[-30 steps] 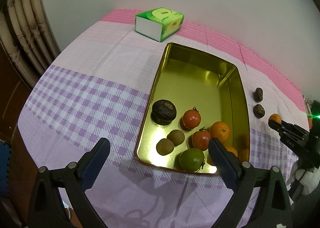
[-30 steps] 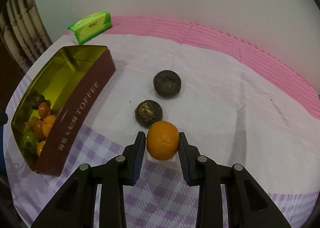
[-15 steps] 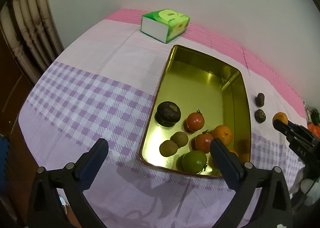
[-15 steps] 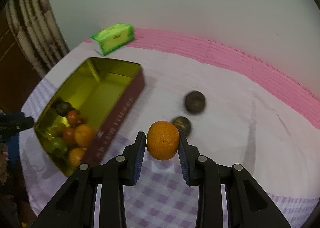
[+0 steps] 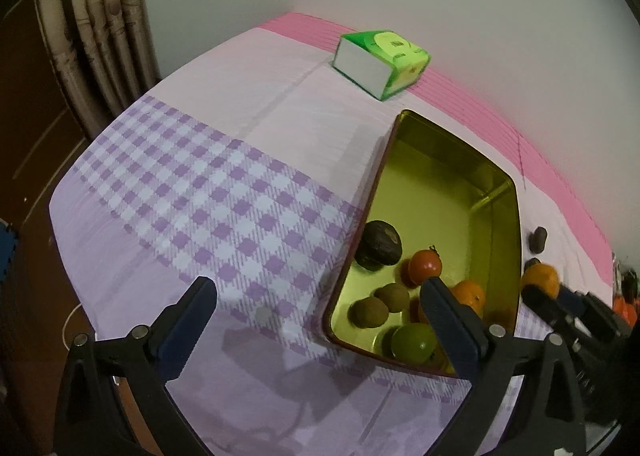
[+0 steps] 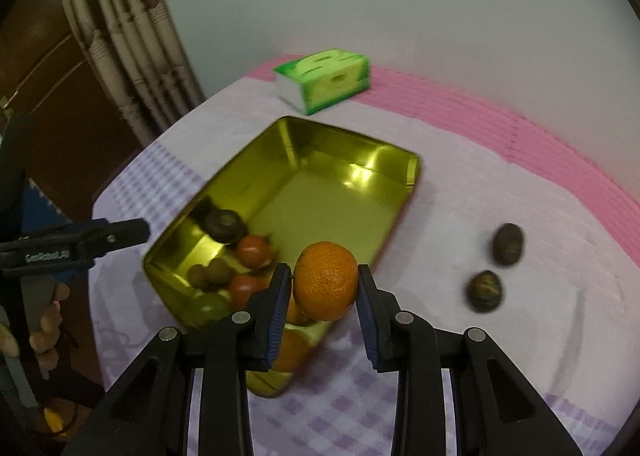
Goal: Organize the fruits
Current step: 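Carry the orange into the gold tin and open the right tool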
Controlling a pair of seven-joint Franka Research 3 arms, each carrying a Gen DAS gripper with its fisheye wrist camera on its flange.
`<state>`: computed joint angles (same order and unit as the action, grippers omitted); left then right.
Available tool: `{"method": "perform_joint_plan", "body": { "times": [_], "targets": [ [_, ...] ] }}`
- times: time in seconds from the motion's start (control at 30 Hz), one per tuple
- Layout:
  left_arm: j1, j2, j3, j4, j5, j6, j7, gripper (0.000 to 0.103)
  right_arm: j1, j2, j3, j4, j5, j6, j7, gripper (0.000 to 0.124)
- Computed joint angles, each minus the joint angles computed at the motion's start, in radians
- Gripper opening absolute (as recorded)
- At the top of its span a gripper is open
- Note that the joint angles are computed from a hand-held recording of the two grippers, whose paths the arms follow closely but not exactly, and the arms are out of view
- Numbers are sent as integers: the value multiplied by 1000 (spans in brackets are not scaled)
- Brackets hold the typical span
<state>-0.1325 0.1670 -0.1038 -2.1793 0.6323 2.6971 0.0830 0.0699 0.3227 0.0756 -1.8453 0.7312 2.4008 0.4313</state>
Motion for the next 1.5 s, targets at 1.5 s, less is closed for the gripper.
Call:
{"method": "perform_joint_plan", "body": {
  "times": [1.5],
  "targets": [
    [11,1,3,-13,5,10,-43,101,27,19,15,-34,-49,-23,-2,64]
  ]
}}
